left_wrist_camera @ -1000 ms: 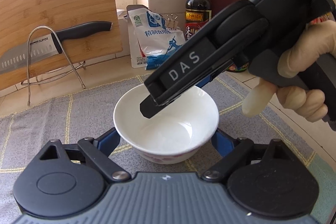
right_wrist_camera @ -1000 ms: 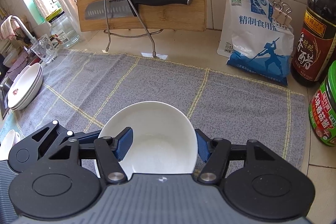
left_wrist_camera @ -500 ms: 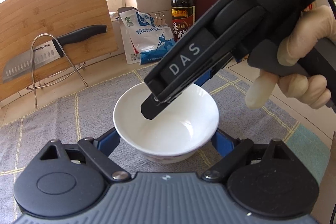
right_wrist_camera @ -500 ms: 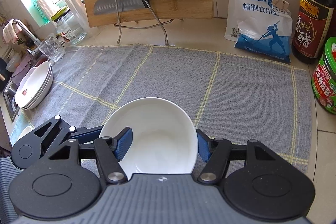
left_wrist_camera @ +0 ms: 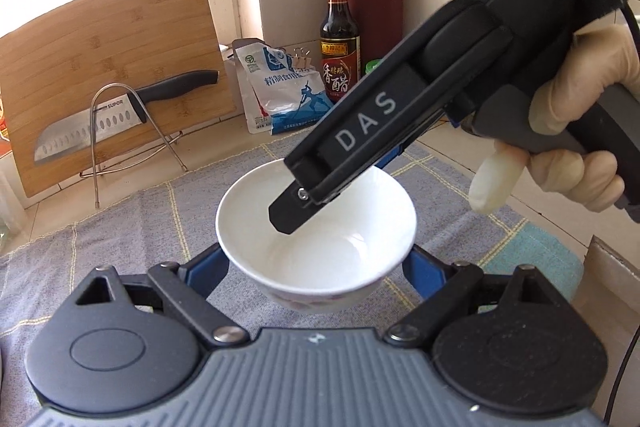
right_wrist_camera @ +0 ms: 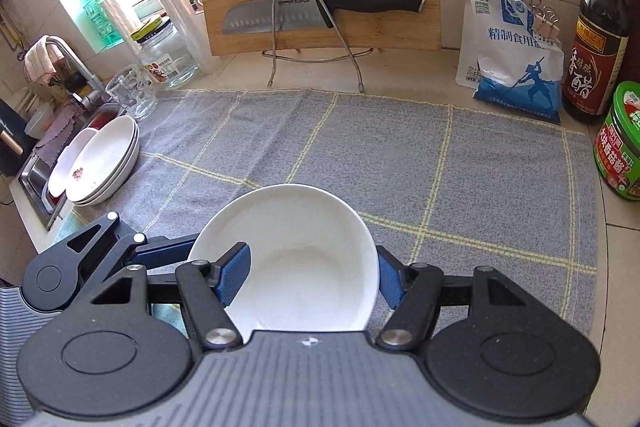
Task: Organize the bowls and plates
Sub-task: 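Lift and carry the bowl toward the nested bowls with both tools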
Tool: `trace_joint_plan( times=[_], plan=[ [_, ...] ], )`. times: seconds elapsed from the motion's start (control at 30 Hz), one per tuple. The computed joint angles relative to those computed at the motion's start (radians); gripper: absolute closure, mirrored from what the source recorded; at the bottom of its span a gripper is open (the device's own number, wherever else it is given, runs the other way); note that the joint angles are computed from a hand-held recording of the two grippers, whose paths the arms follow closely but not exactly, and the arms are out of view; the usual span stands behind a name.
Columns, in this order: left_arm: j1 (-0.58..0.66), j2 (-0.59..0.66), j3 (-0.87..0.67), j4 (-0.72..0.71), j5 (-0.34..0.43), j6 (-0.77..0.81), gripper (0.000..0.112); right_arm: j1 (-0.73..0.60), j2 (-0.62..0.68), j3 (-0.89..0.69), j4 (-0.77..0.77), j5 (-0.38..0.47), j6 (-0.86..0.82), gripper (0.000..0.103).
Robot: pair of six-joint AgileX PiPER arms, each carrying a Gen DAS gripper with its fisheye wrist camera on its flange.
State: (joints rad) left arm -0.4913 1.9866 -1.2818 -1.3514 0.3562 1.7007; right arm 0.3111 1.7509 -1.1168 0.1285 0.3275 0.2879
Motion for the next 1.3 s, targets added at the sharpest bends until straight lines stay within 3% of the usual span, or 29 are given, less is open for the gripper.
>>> trace_joint_plan(
  times=[0.6, 0.93, 1.3],
  plan=[
    [0.246, -0.214, 0.214, -0.032, 0.185, 0.187, 0.019, 0.291, 0.077, -0.206, -0.458, 0.141, 0.604, 0.032],
    [0.441, -0.238, 0.219, 0.046, 0.333, 0.213, 0.019, 0.408, 0.237, -0.46, -0.517, 0.262, 0.711, 0.032],
    [0.564, -0.183, 0.182, 0.107, 0.438, 0.228, 0.019, 0.456, 0.391, -0.685, -0.498, 0.367, 0.728, 0.032]
  ],
)
